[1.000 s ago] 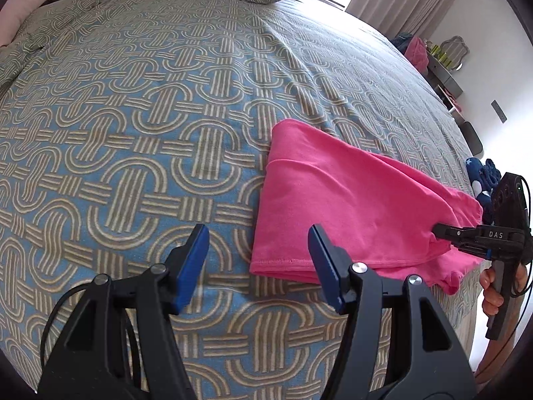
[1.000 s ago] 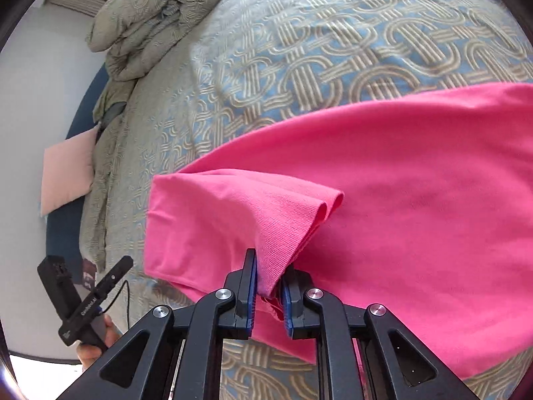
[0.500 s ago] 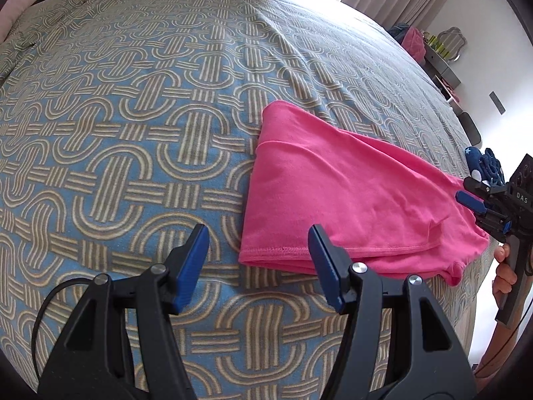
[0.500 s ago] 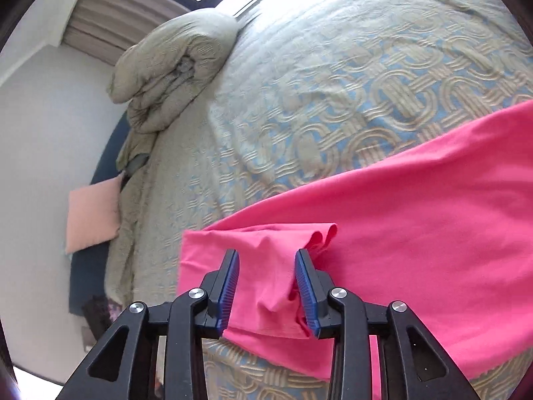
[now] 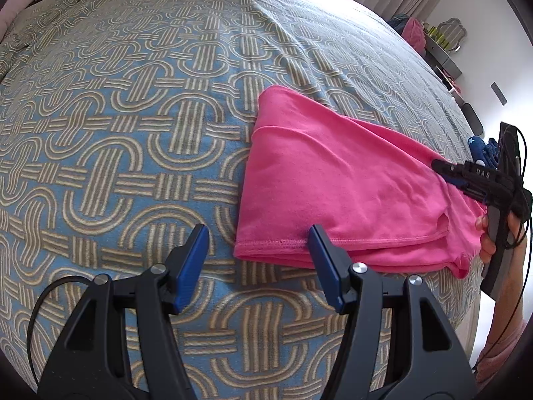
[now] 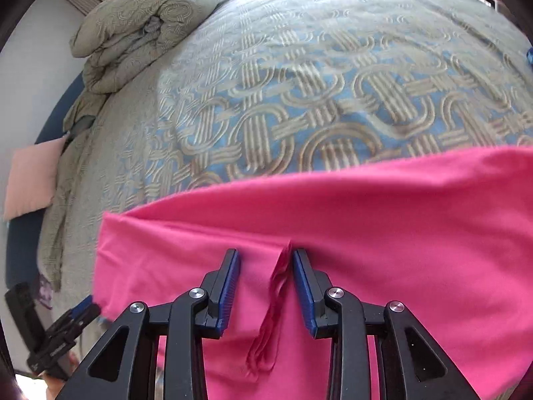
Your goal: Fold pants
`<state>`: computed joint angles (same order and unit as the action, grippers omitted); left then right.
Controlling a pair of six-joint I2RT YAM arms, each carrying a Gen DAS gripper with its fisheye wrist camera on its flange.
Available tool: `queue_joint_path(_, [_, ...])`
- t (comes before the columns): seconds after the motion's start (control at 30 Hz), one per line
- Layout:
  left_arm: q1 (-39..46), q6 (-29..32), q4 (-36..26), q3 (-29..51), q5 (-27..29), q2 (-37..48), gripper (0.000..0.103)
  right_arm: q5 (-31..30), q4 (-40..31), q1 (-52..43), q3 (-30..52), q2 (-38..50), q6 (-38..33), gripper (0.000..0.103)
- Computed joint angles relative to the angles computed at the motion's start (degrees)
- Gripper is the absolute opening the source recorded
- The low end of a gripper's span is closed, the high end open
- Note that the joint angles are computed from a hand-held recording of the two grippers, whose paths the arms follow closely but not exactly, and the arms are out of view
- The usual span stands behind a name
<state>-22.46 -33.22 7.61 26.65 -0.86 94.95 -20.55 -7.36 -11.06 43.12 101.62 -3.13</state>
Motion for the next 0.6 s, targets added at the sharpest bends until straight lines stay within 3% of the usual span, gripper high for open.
queue_joint_path(0.07, [-0.1,-0.4,0.1,0.3,-0.1,0.6,0.063,7.5,5.0,1.6,-2.3,-3.0,4.2,0.032])
queue_joint_path(0.1, [-0.1,-0.7,0.2,0.5,-0.1,1.0,0.063,8.2,5.8,1.7,-3.3,-4.5,4.4,0.033])
queue_joint_path(0.17, [0.2,-0.7,0.5,0.6,0.2,1.6,0.063,1.0,1.8,-0.2,-4.0,-7.6,1.7,0.035])
queue_joint_path(0.23, [0.5,-0.3,0.9,0.8,0.2,2.1,0.063,-8.9,-7.4,-2.3,-3.0,-8.9,-4.7,0.035])
queue_joint_path(0.3, [0.5,-0.2,1.1,1.4,-0.2,3.2,0.063,-10.7,-13.1,-2.6,-4.4,-11.1,-11.0,0.035])
queue_joint_path(0.37, [0.4,-0.8,0.7,2.2,-1.3,4.6,0.063,-3.0,-11.9,1.0,-8.0,-13.2,-14.0,0.035])
queue_joint_path(0.43, [0.2,-1.4,0.5,2.4,-1.8,4.8,0.064,14.1,-3.0,7.3,-13.2,-12.7,-13.9,0.037])
queue_joint_path(0.47, [0.1,-1.5,-0.4,2.5,-2.2,4.3,0.064,14.7,0.5,7.4,-16.1,-14.2,-15.3,0.037])
queue_joint_path(0.6, [-0.4,-1.7,-1.8,1.4,-4.1,1.7,0.064,20.4,-1.6,6.8,-18.2,-20.8,-12.9,0.044])
